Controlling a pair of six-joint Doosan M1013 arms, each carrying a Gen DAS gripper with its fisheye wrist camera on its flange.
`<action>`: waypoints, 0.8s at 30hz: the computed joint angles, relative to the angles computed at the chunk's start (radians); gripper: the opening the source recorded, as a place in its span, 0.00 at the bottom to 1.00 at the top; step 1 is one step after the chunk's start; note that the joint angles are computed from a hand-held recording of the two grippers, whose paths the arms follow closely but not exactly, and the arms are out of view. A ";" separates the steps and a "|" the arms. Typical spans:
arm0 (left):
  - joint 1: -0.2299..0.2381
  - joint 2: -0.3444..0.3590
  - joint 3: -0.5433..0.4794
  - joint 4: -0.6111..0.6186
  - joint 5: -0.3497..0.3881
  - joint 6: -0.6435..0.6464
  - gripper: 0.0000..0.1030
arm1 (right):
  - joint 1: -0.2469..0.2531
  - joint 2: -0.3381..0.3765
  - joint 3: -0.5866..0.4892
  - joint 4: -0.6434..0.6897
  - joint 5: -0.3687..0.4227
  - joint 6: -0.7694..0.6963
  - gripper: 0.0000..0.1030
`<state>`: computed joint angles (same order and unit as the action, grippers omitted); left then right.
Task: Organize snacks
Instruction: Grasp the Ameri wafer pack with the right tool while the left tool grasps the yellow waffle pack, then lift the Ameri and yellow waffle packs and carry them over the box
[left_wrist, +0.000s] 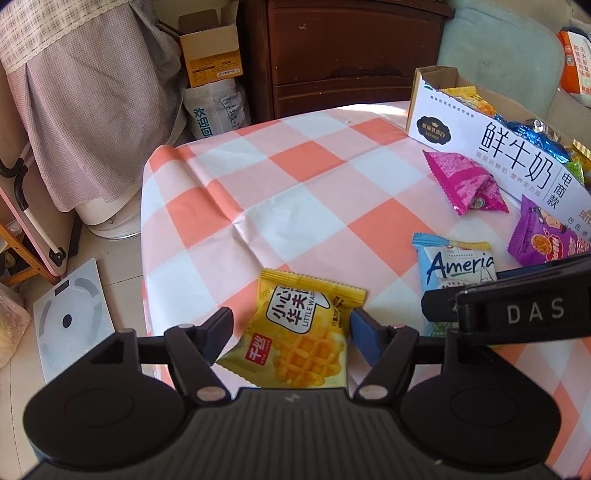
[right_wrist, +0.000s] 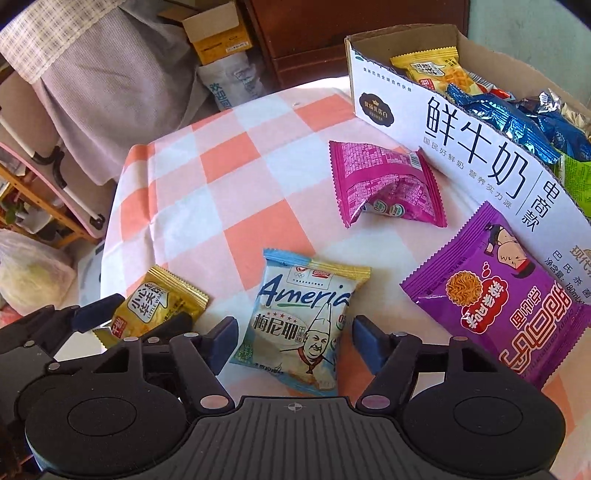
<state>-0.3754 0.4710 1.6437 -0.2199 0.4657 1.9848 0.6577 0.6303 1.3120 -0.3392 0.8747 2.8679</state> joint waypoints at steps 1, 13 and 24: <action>-0.002 0.000 0.000 0.006 0.001 0.000 0.68 | 0.002 0.006 -0.010 -0.007 0.017 -0.012 0.67; -0.018 -0.013 0.033 0.039 -0.075 0.036 0.63 | 0.013 0.017 -0.019 -0.081 0.068 -0.066 0.51; -0.018 -0.016 0.032 -0.027 -0.062 0.094 0.50 | 0.014 -0.007 0.020 -0.102 0.021 -0.068 0.48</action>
